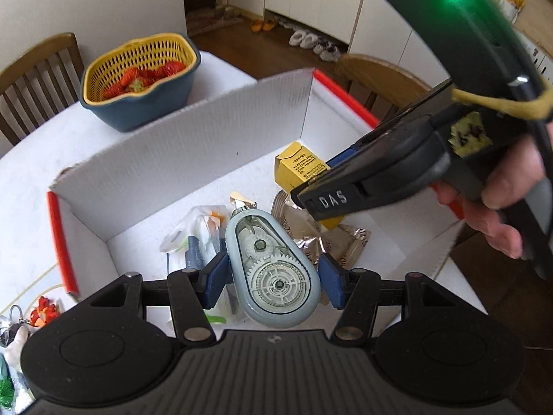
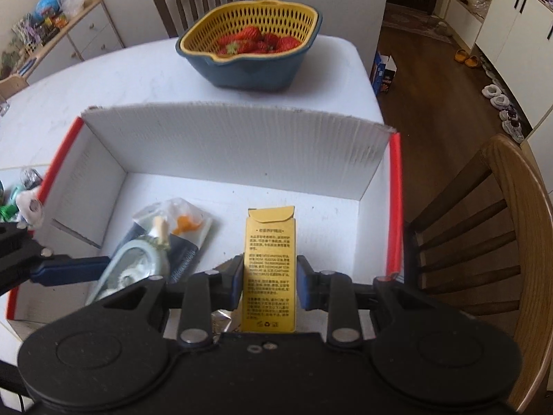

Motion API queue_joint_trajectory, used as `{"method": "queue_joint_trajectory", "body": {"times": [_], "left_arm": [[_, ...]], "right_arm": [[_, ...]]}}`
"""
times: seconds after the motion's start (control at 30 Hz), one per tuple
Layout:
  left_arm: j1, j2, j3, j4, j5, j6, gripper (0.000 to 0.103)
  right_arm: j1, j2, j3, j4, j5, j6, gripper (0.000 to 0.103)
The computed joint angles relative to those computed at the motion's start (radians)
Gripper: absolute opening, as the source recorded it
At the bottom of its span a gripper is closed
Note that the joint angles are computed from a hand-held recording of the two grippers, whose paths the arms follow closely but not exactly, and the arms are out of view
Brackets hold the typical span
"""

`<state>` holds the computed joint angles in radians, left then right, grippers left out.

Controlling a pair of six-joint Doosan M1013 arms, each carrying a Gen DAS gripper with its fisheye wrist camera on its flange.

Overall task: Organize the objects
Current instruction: 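Carry the yellow box and tape dispenser into the red box, then open both tools to drop the yellow box and tape dispenser inside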

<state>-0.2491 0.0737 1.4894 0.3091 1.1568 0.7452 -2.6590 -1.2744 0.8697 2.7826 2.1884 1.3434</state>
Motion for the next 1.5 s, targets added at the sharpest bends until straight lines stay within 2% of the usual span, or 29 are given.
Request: {"method": "queue_joint_trajectory", "body": {"times": [0.33, 0.7, 0.97, 1.07, 1.2, 1.33, 1.4, 1.5], "left_arm": [[0.04, 0.023, 0.006, -0.108, 0.006, 0.041, 0.057], [0.066, 0.038, 0.016, -0.175, 0.037, 0.04, 0.054], [0.054, 0.016, 0.031, -0.149, 0.008, 0.001, 0.058], [0.045, 0.007, 0.033, -0.119, 0.003, -0.029, 0.069], [0.032, -0.009, 0.039, -0.088, -0.009, -0.062, 0.069], [0.02, -0.022, 0.038, -0.05, -0.003, -0.082, 0.069], [0.014, -0.029, 0.038, -0.037, -0.002, -0.095, 0.069], [-0.001, -0.041, 0.037, -0.008, 0.007, -0.123, 0.069]], "right_arm": [[-0.004, -0.028, 0.038, 0.021, 0.068, -0.05, 0.029], [-0.012, -0.018, 0.047, 0.045, 0.069, -0.004, 0.033], [-0.01, -0.012, 0.063, 0.061, 0.085, 0.015, 0.039], [-0.012, -0.01, 0.069, 0.077, 0.095, 0.037, 0.044], [-0.005, -0.01, 0.086, 0.08, 0.097, 0.032, 0.051], [-0.002, -0.006, 0.096, 0.1, 0.097, 0.044, 0.054], [-0.001, -0.003, 0.098, 0.108, 0.094, 0.052, 0.06], [0.002, 0.0, 0.111, 0.118, 0.088, 0.057, 0.064]]}}
